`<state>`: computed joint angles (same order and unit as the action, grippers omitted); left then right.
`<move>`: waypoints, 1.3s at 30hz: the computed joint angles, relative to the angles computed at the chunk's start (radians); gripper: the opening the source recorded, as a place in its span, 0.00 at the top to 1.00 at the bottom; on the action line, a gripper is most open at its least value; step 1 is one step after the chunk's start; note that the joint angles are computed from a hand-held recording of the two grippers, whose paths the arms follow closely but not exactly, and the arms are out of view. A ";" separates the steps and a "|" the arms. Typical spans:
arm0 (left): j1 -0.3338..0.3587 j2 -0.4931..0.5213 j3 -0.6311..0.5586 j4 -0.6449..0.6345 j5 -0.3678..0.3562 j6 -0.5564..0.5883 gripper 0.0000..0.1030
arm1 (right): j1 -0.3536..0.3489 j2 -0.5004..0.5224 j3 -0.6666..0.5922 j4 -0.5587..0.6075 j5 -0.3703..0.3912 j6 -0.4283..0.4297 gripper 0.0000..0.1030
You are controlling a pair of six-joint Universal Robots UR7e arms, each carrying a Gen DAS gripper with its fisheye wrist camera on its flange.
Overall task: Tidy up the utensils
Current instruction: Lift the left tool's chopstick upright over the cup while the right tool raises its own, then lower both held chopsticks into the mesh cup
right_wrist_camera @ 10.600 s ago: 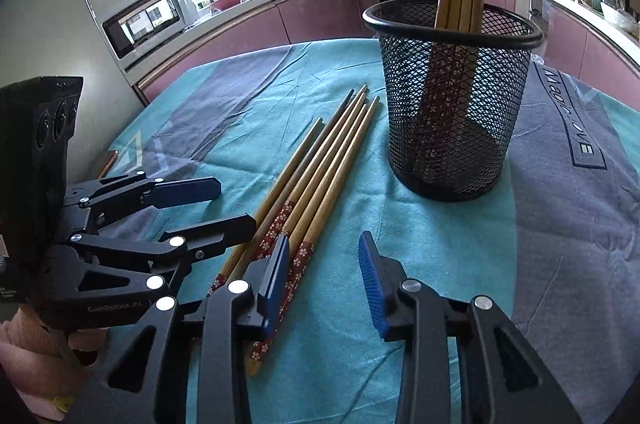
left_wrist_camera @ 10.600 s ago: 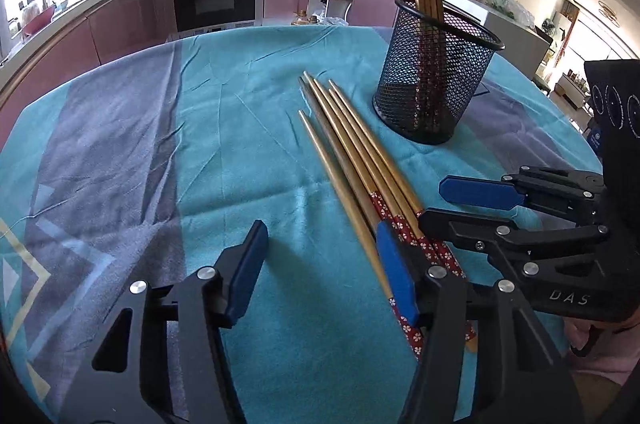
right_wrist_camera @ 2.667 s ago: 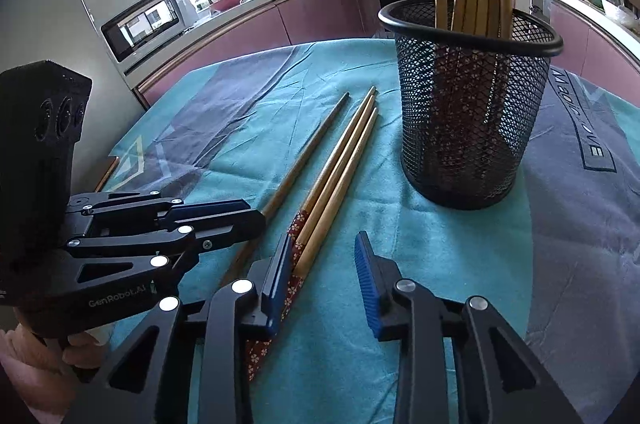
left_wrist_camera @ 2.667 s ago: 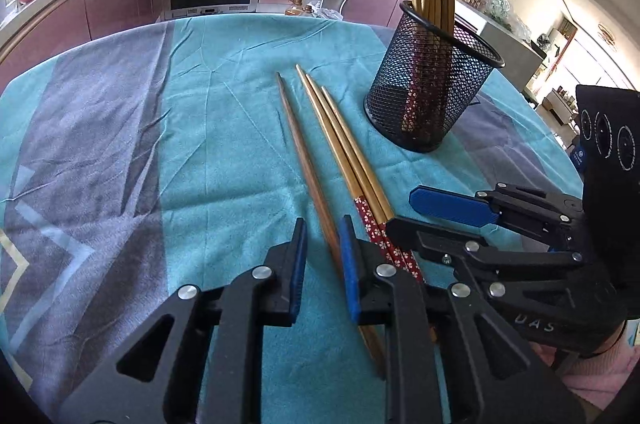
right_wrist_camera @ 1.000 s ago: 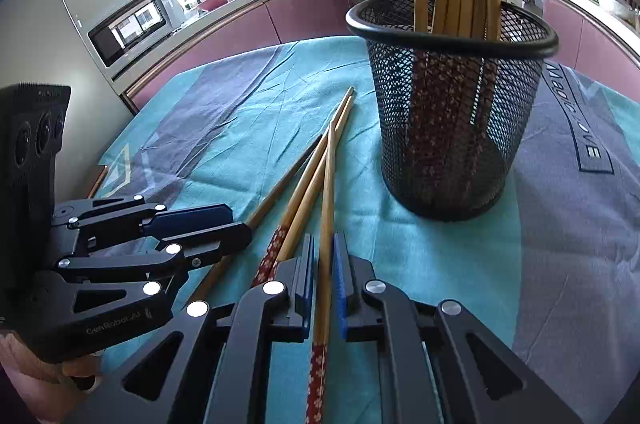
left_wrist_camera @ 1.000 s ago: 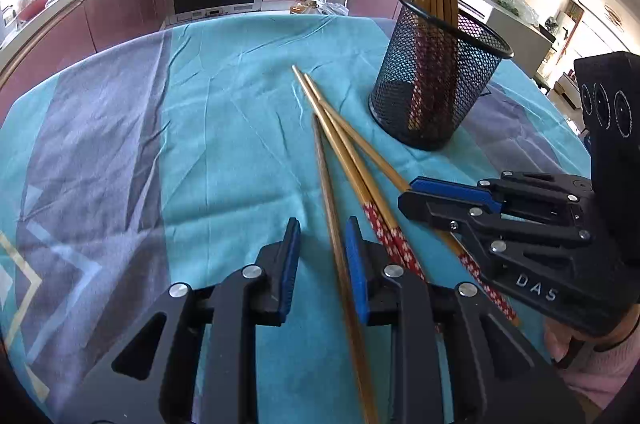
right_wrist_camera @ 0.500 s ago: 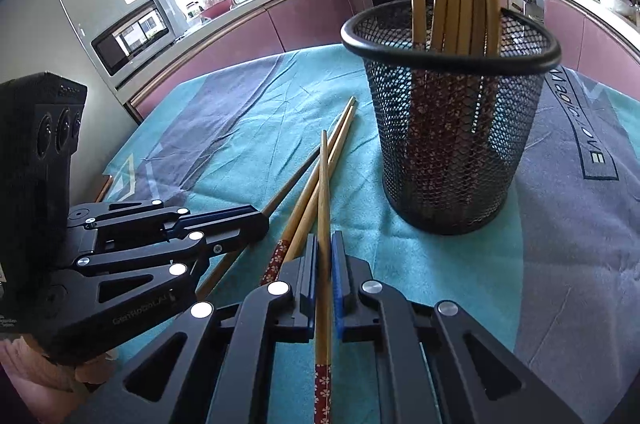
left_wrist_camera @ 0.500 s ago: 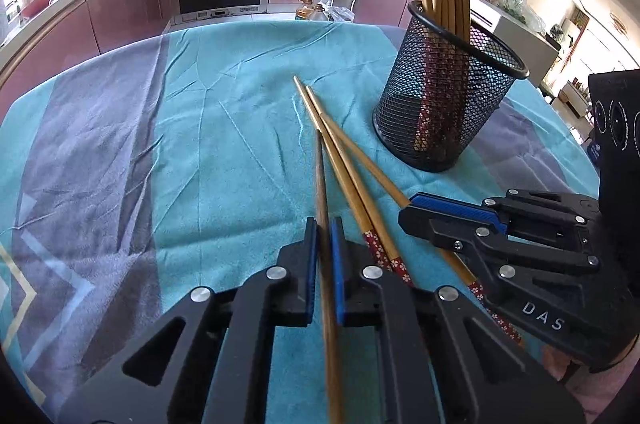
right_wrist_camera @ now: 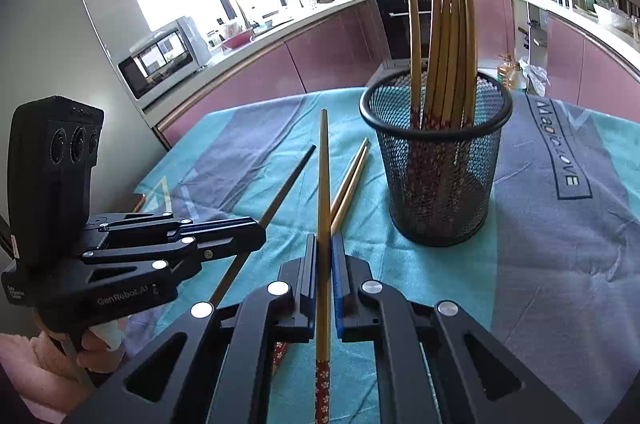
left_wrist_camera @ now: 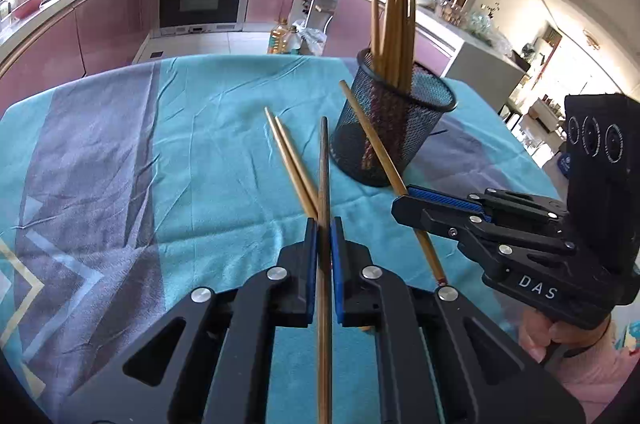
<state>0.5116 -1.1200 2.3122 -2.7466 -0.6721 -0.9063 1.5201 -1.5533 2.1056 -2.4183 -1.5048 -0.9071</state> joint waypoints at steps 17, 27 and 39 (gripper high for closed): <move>-0.064 -0.046 0.005 -0.104 -0.009 0.105 0.93 | -0.020 -0.073 -0.027 0.001 0.113 -0.004 0.94; -0.095 -0.051 0.001 -0.175 0.021 0.169 0.93 | -0.017 -0.087 -0.045 -0.010 0.156 -0.006 0.94; -0.100 -0.039 -0.014 -0.285 0.042 0.248 0.93 | 0.001 -0.089 -0.062 -0.031 0.183 -0.014 0.94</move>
